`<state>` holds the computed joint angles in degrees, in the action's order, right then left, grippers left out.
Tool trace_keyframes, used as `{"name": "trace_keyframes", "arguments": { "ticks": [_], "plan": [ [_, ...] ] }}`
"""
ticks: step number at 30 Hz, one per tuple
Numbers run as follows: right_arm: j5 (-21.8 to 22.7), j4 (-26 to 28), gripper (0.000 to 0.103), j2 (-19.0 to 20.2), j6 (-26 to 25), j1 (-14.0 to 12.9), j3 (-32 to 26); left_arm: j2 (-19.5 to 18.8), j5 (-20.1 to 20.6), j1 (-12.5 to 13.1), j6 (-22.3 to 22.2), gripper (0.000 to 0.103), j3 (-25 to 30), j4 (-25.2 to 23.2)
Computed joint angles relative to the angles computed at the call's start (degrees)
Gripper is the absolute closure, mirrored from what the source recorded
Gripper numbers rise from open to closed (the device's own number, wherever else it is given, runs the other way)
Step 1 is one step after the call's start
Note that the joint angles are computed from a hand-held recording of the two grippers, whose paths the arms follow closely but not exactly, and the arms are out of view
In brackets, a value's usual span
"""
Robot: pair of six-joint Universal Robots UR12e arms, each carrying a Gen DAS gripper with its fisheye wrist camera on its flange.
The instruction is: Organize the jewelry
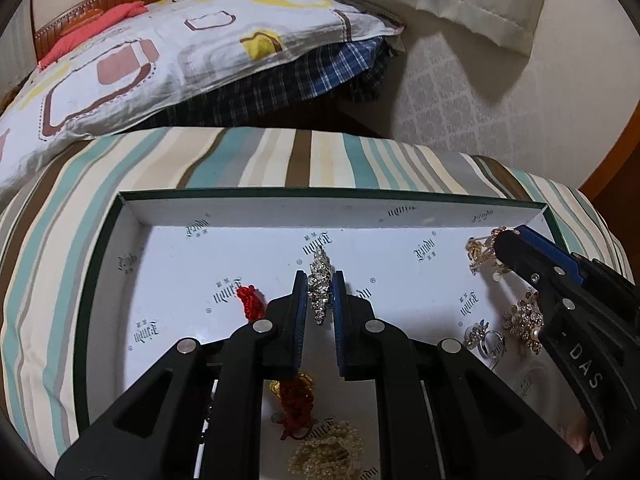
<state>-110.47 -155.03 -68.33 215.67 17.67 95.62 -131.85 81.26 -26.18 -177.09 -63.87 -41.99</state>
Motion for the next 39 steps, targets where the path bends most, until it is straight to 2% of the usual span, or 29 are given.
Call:
{"name": "trace_keyframes", "arguments": {
  "ticks": [4,7,8,10,12,14,18,20,21,26,33,39],
  "plan": [
    [0.67,0.44,0.088,-0.03,0.22,-0.22,0.02,-0.11,-0.06,-0.02,-0.02,0.085,0.15,-0.11],
    [0.89,0.47,0.085,-0.06,0.49,-0.31,0.05,-0.04,-0.04,0.02,-0.64,0.069,-0.02,0.42],
    [0.89,0.38,0.079,-0.09,0.58,-0.33,0.1,-0.02,-0.02,0.02,-0.82,0.058,-0.05,0.58],
    [0.67,0.16,0.07,-0.11,0.64,-0.29,0.15,0.12,0.15,0.07,-1.46,0.046,-0.3,1.17],
    [-0.13,-0.19,0.062,-0.14,0.58,-0.09,0.22,0.31,0.24,0.12,-1.9,0.045,-0.75,2.27],
    [-0.78,-0.49,0.058,-0.09,0.42,0.11,0.17,0.53,0.24,0.16,-2.0,0.038,-1.24,3.33],
    [-3.01,-1.23,0.044,-0.32,0.41,0.73,0.31,1.37,1.3,0.23,-2.85,0.031,-3.01,7.19],
    [-4.24,-1.72,0.037,-0.56,0.55,1.03,0.52,1.83,2.14,0.32,-3.5,0.023,-3.83,8.9],
    [-4.88,-1.98,0.033,-0.73,0.66,1.22,0.65,2.12,2.17,0.43,-3.79,0.023,-4.33,9.71],
    [-7.63,-1.73,0.028,-1.48,1.15,2.17,1.11,3.8,2.31,0.79,-4.17,0.018,-6.77,11.43],
    [-11.41,-1.81,0.024,-3.93,4.27,4.67,4.01,9.26,4.52,1.19,-0.93,0.014,-16.18,20.64],
    [-13.83,0.95,0.024,-6.14,7.74,7.74,6.1,14.69,4.03,2.11,-0.06,0.013,-23.96,25.01]
  ]
}}
